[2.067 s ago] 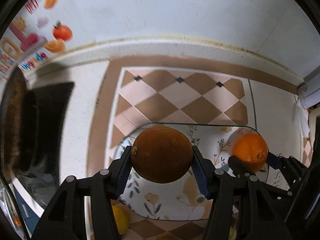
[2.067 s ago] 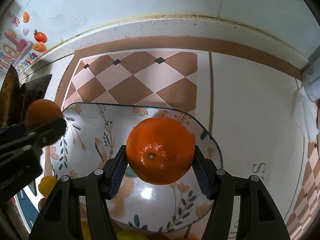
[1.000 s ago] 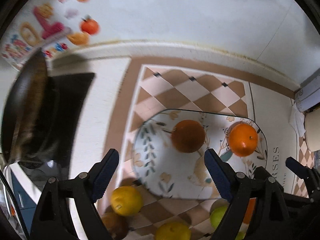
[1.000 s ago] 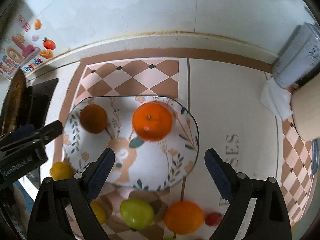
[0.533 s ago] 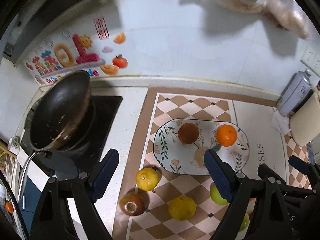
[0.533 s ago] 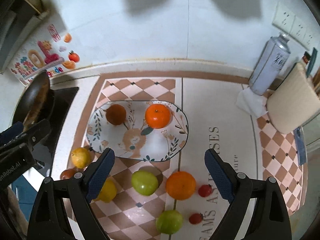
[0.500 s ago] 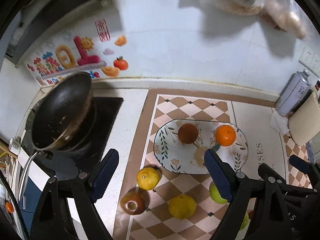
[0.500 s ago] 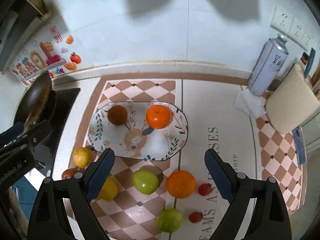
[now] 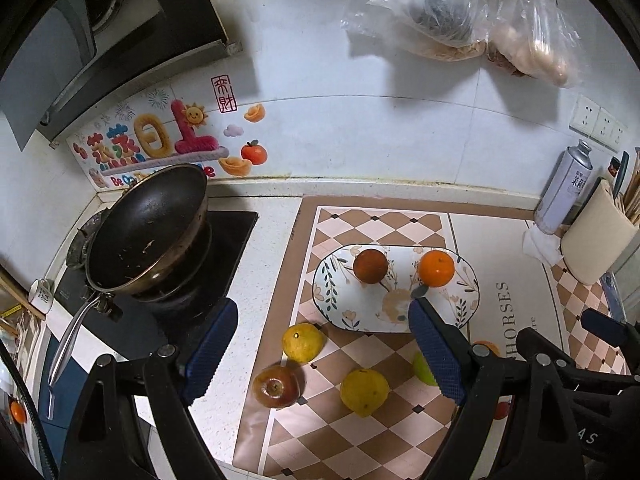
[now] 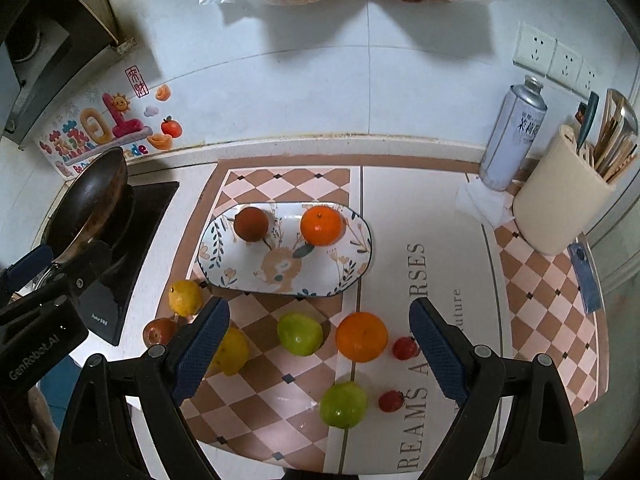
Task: Organize fruits
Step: 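Lift both tools back toward the remaining fruits, then grasp the yellow pear with the left tool while the right tool grasps a green apple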
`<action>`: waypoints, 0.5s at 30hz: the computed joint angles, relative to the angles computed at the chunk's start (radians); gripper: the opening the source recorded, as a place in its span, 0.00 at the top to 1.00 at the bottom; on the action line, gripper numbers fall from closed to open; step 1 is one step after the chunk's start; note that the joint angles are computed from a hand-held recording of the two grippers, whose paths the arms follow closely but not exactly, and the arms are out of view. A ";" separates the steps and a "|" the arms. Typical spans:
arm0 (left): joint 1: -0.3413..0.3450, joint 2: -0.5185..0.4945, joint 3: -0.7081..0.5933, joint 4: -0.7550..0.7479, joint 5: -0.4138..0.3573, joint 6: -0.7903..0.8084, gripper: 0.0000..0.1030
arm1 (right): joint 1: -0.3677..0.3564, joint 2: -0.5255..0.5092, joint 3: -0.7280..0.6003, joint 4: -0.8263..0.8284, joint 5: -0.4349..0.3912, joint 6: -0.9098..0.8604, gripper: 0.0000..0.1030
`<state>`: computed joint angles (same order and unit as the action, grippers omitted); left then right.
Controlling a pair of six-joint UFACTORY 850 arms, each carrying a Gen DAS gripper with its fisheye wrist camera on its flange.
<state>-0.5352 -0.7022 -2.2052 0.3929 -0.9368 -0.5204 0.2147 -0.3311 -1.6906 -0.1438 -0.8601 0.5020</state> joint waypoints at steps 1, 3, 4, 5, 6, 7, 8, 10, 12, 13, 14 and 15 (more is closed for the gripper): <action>0.001 0.000 0.002 -0.006 -0.003 0.000 0.15 | -0.003 -0.001 0.003 0.015 0.000 -0.006 0.09; 0.007 -0.004 0.002 -0.031 -0.010 0.005 0.15 | -0.015 -0.011 0.005 0.053 0.000 -0.024 0.09; 0.016 -0.017 -0.012 -0.071 -0.024 0.024 0.15 | -0.025 -0.020 0.006 0.088 -0.002 -0.041 0.09; 0.024 -0.030 -0.027 -0.110 -0.040 0.044 0.15 | -0.031 -0.030 0.006 0.111 -0.005 -0.055 0.09; 0.034 -0.045 -0.042 -0.150 -0.059 0.059 0.15 | -0.039 -0.043 0.005 0.134 -0.008 -0.072 0.09; 0.049 -0.071 -0.069 -0.201 -0.094 0.073 0.15 | -0.051 -0.066 0.000 0.180 -0.022 -0.098 0.09; 0.059 -0.088 -0.082 -0.235 -0.118 0.080 0.12 | -0.059 -0.086 -0.006 0.216 -0.031 -0.119 0.09; 0.075 -0.121 -0.103 -0.275 -0.169 0.082 0.05 | -0.074 -0.134 -0.021 0.288 -0.055 -0.161 0.09; 0.089 -0.141 -0.100 -0.309 -0.200 0.079 0.05 | -0.080 -0.184 -0.036 0.337 -0.076 -0.205 0.09; 0.095 -0.154 -0.103 -0.323 -0.220 0.076 0.05 | -0.078 -0.216 -0.050 0.345 -0.092 -0.222 0.09; 0.099 -0.165 -0.105 -0.335 -0.236 0.075 0.05 | -0.075 -0.237 -0.059 0.347 -0.103 -0.230 0.10; 0.101 -0.174 -0.104 -0.345 -0.248 0.073 0.05 | -0.072 -0.256 -0.067 0.352 -0.112 -0.241 0.14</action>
<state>-0.4337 -0.8758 -2.3094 0.0476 -1.1845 -0.4470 0.1427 -0.5875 -1.7573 0.2086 -0.9722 0.2611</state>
